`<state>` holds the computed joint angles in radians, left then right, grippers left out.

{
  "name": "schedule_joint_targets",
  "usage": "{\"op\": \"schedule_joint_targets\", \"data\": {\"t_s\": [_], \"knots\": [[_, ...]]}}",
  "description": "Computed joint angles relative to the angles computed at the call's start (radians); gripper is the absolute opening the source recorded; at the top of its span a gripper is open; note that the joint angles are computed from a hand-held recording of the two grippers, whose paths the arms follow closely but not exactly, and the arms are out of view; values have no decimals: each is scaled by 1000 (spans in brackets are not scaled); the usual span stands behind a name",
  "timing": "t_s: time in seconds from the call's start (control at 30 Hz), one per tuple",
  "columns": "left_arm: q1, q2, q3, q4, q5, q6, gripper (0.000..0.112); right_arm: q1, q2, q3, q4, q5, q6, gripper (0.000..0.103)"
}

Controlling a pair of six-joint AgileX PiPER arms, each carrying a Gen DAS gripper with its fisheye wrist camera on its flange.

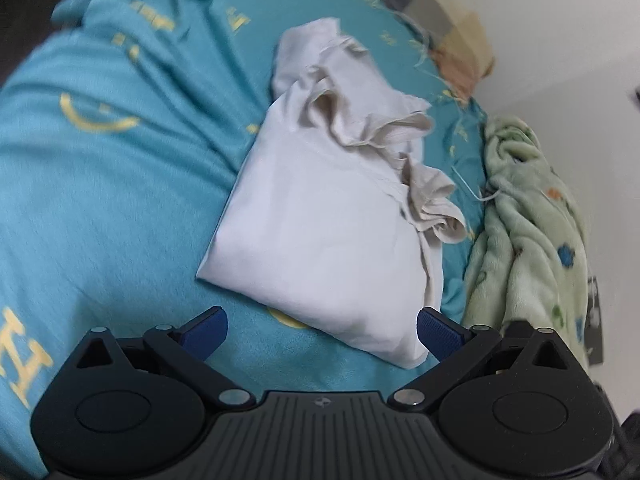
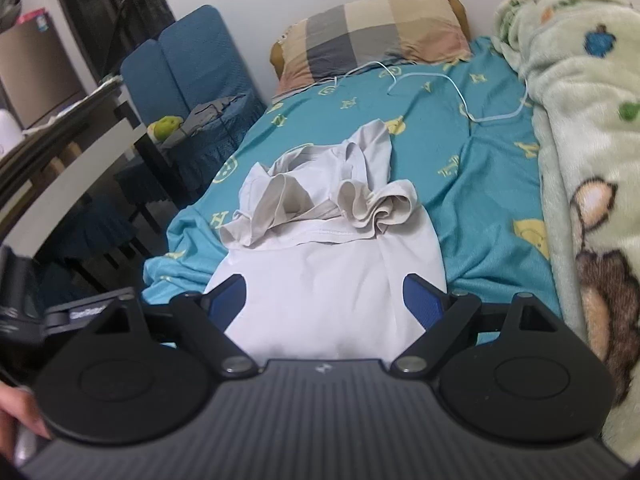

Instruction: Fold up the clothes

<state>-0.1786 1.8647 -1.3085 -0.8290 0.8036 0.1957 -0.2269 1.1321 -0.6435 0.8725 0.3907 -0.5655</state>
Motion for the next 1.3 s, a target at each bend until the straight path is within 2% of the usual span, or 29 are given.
{"op": "schedule_joint_targets", "data": {"t_s": [0.1, 0.23, 0.3, 0.43, 0.53, 0.63, 0.7, 0.73, 0.77, 0.8, 0.83, 0.87, 0.93, 0.97, 1.0, 1.07, 1.17, 1.3], "knots": [[17, 51, -25, -52, 6, -55, 97, -60, 19, 0, 89, 57, -54, 87], [23, 106, -32, -146, 1, -74, 94, -207, 82, 12, 298, 214, -175, 87], [10, 135, -53, -150, 4, -82, 90, -259, 123, 16, 341, 279, -155, 87], [-14, 137, -28, -181, -51, -56, 88, -345, 200, 49, 425, 405, -130, 87], [-14, 128, 0, -230, -93, -44, 83, -372, 265, 73, 486, 449, -124, 87], [9, 135, 29, -336, -132, -4, 70, -384, 341, 86, 539, 472, -113, 87], [19, 141, 44, -394, -157, 31, 56, -378, 396, 87, 566, 476, -99, 87], [22, 144, 49, -418, -166, 55, 44, -367, 416, 83, 571, 462, -94, 87], [20, 138, 64, -453, -178, 94, 37, -354, 433, 84, 595, 446, -108, 87], [18, 133, 78, -489, -189, 135, 36, -344, 449, 86, 624, 435, -127, 85], [14, 128, 79, -511, -194, 160, 26, -340, 462, 89, 664, 435, -153, 83], [11, 124, 80, -534, -199, 185, 17, -334, 471, 89, 698, 430, -174, 73], [9, 107, 86, -581, -198, 241, 13, -310, 475, 75, 715, 384, -177, 49], [12, 96, 92, -604, -193, 270, 11, -302, 479, 70, 723, 374, -181, 33], [14, 84, 97, -627, -188, 299, 10, -295, 484, 65, 732, 364, -185, 25], [4, 52, 113, -645, -202, 325, 8, -287, 459, 71, 752, 355, -218, 16], [7, -4, 139, -639, -196, 312, 7, -283, 345, 92, 730, 337, -228, 13], [27, -124, 174, -543, -169, 222, 7, -281, 137, 92, 602, 328, -105, 12]]}}
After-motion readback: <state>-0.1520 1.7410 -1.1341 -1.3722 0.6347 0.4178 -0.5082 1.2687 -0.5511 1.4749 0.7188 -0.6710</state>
